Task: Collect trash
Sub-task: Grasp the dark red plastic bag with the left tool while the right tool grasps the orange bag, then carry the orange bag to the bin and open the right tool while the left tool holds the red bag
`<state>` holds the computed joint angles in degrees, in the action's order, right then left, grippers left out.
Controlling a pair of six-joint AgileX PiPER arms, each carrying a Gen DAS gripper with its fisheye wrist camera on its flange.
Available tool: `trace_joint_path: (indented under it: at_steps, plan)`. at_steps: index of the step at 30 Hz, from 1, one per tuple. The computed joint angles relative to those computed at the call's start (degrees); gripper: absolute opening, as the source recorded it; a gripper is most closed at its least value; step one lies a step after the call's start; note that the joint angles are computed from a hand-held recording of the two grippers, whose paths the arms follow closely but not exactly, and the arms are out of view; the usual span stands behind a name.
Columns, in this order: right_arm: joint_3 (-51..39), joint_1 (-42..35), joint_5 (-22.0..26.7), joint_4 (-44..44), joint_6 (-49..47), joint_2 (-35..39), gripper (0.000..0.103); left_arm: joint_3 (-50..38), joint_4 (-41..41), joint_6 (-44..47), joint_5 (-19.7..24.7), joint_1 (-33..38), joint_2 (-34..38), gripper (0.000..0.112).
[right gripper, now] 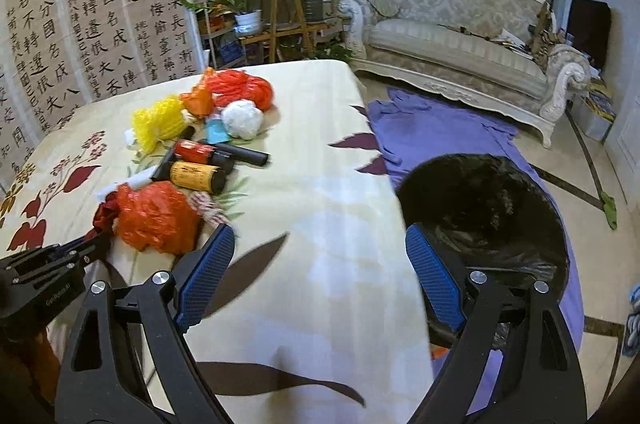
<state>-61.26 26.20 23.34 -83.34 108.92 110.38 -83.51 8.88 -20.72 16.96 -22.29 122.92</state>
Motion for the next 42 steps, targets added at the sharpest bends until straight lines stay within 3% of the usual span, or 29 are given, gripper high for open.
trace_joint_path:
  at_steps: [7,11,15,20,22,23,28,37,42]
  plan:
    - [-4.28,2.45,-1.36,2.75,-5.05,1.68,0.085,6.39,5.34,-5.95,-3.55,1.85,-4.37,0.019]
    - [-9.17,4.04,-2.5,8.77,-12.7,4.51,0.085,8.81,22.21,-22.15,-4.23,3.07,-5.62,0.019]
    - [-14.27,5.52,-2.58,15.49,-21.19,7.92,0.085,9.9,28.57,-28.46,-4.41,5.13,-5.74,0.019]
    - [-20.1,6.08,-2.4,27.85,-34.64,11.82,0.067,10.55,31.91,-31.78,-4.54,7.35,-5.6,0.019]
    - [-22.27,5.81,-2.22,34.55,-41.45,13.33,0.05,10.66,29.65,-29.65,-4.93,8.17,-5.59,0.019]
    - [-22.7,5.57,-2.75,36.95,-43.75,13.82,0.049,10.51,28.28,-28.39,-5.03,8.47,-5.48,0.019]
    - [-20.35,5.82,-4.2,34.5,-41.14,12.34,0.045,11.65,28.74,-28.83,-6.35,8.33,-6.08,0.019]
    - [-9.54,4.42,-4.92,16.6,-21.32,4.33,0.045,11.98,28.53,-28.59,-8.38,3.75,-7.8,0.019]
    - [-1.81,1.33,-2.8,6.36,-8.74,-1.08,0.045,9.61,20.38,-20.19,-8.86,-0.31,-7.16,0.019]
